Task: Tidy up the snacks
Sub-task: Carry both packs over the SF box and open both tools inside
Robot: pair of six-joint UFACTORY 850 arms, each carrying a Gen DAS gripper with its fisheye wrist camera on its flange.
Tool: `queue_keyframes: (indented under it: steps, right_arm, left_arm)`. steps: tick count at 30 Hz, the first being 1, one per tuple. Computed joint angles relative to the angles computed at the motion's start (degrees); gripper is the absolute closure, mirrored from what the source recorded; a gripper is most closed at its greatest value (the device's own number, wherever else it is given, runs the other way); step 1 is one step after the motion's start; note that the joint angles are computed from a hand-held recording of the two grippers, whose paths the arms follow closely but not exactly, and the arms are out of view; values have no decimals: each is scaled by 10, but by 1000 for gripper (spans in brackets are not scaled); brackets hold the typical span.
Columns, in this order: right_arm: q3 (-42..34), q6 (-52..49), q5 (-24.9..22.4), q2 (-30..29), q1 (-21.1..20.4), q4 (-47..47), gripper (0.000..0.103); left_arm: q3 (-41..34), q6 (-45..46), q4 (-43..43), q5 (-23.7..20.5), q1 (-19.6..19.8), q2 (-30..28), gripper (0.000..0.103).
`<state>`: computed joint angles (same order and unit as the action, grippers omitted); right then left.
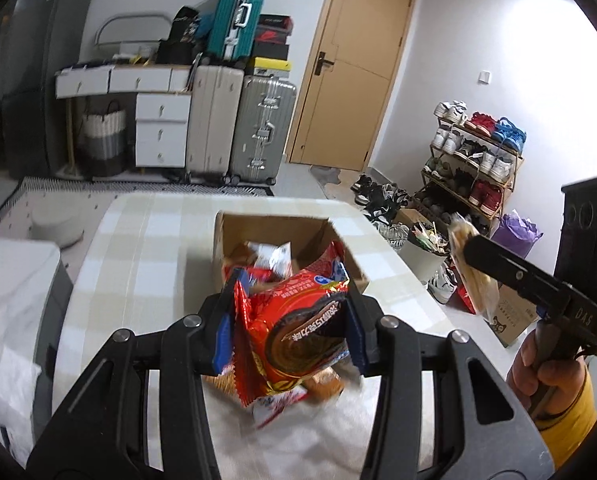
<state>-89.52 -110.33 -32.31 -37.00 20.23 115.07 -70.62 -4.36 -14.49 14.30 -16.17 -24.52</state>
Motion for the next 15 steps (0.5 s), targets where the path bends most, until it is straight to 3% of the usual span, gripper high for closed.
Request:
queue_keyframes:
  steps: [5,9,13,15]
  right_arm:
    - [-50,44,1,-18,-5,-39,44]
    - [-88,76,4,-38,-6,-67,44]
    - [-129,104,11,-60,-6,-95,44]
    - [-145,117,14,-68,-6,-106,44]
  left_arm:
    - [-56,113,-92,-27,-10,-19,61]
    - [-102,152,-124,-54,-10,-42,61]
    - [-153,264,-228,-77,-8,-72,61]
    - [-182,367,-327,-87,-6,-89,61]
